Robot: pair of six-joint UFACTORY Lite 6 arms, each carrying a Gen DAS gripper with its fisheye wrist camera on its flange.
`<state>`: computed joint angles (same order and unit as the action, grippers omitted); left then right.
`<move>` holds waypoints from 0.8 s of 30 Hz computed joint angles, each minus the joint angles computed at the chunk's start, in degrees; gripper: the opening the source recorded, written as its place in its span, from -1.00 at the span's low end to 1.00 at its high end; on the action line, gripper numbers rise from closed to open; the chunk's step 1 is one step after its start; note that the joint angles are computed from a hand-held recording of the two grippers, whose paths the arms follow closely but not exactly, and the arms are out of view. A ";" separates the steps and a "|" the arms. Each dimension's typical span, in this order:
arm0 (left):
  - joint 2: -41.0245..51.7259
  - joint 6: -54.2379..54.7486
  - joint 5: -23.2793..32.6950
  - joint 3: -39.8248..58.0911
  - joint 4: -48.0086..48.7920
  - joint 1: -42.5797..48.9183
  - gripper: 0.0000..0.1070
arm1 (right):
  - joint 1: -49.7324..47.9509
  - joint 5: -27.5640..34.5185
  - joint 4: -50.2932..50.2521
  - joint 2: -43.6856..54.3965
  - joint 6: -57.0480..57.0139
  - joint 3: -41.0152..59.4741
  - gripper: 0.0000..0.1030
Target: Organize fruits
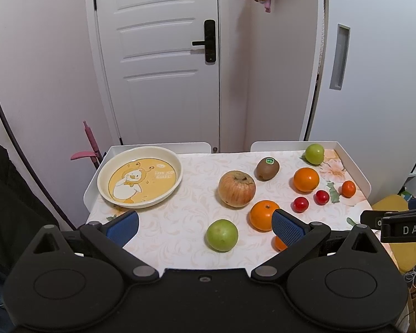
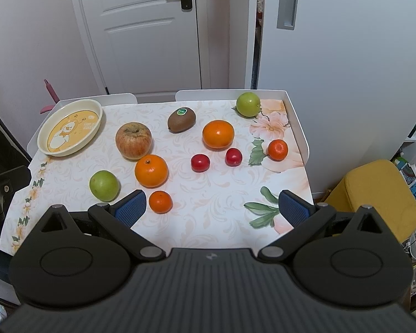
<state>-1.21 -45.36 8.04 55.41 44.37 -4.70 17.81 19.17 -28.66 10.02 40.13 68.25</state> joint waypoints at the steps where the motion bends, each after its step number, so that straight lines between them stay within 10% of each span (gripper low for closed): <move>1: 0.00 0.00 0.00 0.00 0.00 0.00 0.93 | 0.01 0.01 -0.05 -0.01 0.07 -0.02 1.00; 24: 0.82 5.21 0.26 1.47 -4.67 0.52 0.93 | 0.05 0.02 -0.07 0.23 0.12 0.25 1.00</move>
